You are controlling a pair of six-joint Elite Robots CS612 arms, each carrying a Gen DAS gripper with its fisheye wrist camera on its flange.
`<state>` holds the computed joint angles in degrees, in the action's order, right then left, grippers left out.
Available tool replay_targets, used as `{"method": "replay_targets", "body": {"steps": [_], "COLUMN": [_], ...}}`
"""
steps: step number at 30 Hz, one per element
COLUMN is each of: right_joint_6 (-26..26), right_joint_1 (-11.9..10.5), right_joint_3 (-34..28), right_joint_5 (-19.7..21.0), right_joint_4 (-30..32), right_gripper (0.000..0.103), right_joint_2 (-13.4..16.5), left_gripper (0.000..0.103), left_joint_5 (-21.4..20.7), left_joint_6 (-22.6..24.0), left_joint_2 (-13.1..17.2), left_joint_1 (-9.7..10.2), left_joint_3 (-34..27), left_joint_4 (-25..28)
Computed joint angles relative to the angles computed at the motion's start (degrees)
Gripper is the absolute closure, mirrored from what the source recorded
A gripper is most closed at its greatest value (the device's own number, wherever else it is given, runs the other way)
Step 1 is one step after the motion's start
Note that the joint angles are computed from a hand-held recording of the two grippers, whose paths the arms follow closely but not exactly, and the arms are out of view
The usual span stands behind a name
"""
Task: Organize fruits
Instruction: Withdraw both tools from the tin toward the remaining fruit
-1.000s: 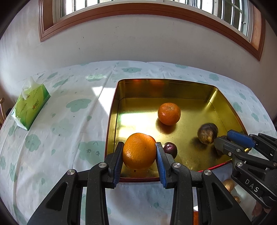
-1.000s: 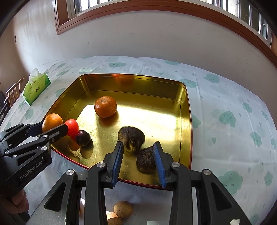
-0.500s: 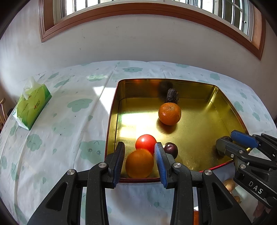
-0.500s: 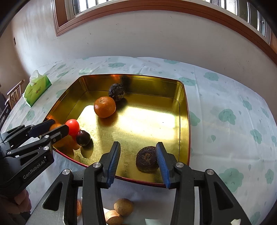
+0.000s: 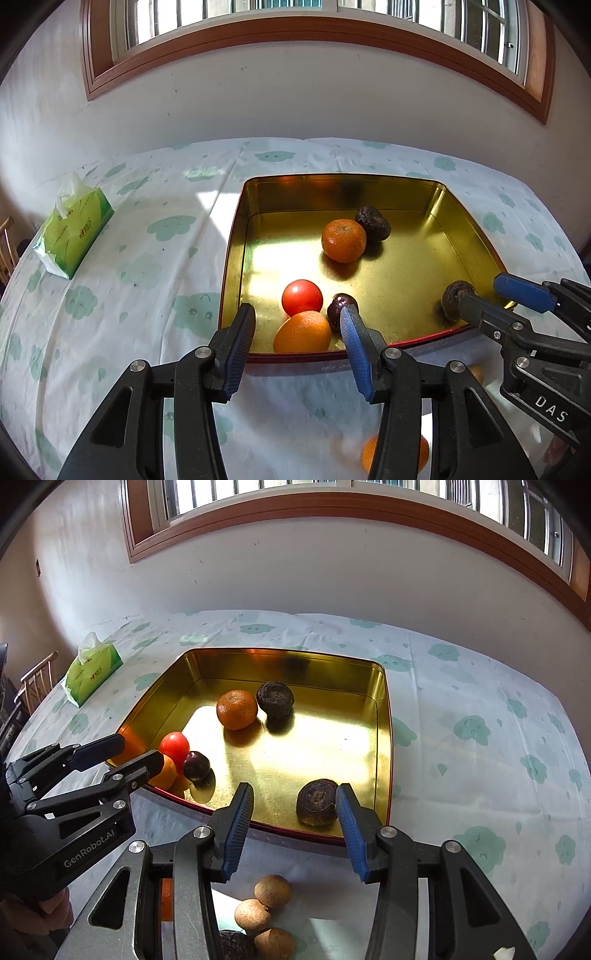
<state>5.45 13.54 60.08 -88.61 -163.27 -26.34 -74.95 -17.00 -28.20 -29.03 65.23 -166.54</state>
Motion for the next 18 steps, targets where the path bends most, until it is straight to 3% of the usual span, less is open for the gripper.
{"method": "replay_targets", "body": {"steps": [9, 18], "right_joint_6": [0.36, 0.89], "right_joint_1": [-0.14, -0.53], "right_joint_3": [7.08, 15.71], "right_joint_5": [-1.41, -3.47], "right_joint_4": [-4.33, -7.14], "right_gripper": [0.059, 0.059], "right_joint_2": [-3.52, -6.9], "left_gripper": [0.053, 0.053], "left_joint_5": [1.87, 2.49], "left_joint_6": [-0.12, -2.34], "left_joint_2": [-3.5, -5.86], "left_joint_1": [-1.03, -1.73], "left_joint_3": [7.0, 13.33], "left_joint_4": [-5.53, -7.56]}}
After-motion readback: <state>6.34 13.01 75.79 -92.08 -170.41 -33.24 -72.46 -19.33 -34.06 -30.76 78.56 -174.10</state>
